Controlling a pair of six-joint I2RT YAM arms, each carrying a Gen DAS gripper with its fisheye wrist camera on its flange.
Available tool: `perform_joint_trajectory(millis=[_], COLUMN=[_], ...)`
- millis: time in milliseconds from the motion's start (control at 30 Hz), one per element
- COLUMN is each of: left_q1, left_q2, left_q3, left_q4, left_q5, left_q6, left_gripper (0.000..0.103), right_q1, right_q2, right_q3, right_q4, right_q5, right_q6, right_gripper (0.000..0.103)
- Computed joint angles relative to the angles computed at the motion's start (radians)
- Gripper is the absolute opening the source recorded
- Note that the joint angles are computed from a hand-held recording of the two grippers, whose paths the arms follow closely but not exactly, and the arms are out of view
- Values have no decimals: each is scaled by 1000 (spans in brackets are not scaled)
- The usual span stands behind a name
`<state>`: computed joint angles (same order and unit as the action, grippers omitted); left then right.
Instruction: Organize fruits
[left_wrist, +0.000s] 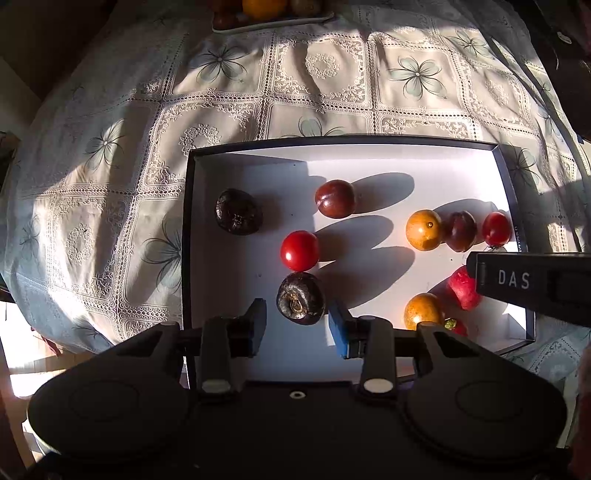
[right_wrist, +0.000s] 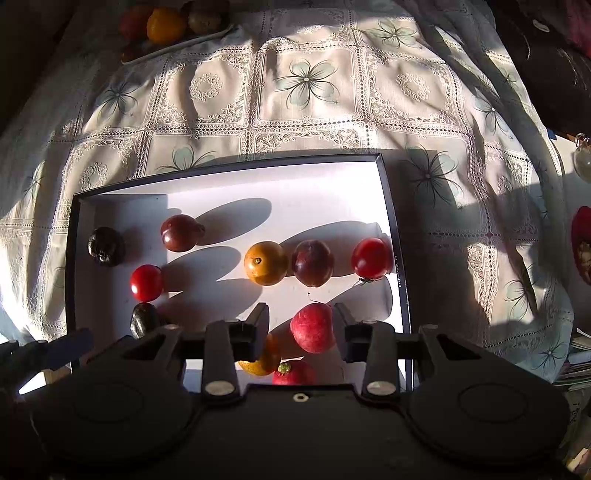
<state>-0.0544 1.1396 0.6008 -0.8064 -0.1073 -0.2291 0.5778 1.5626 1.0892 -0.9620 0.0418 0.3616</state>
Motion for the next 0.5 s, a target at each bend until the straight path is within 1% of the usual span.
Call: perform_joint_trajectory(millis=[500], left_q1=[-3], left_q2=[2], left_q3=[0], left_q4=[-1], left_q5=[-7], left_q6=[-9], left_gripper=[47], right_q1=[8], right_q2=[-1], right_q3=[-6], right_q4=[3], right_q5=[3], right_q6=[-4], right_gripper=[39])
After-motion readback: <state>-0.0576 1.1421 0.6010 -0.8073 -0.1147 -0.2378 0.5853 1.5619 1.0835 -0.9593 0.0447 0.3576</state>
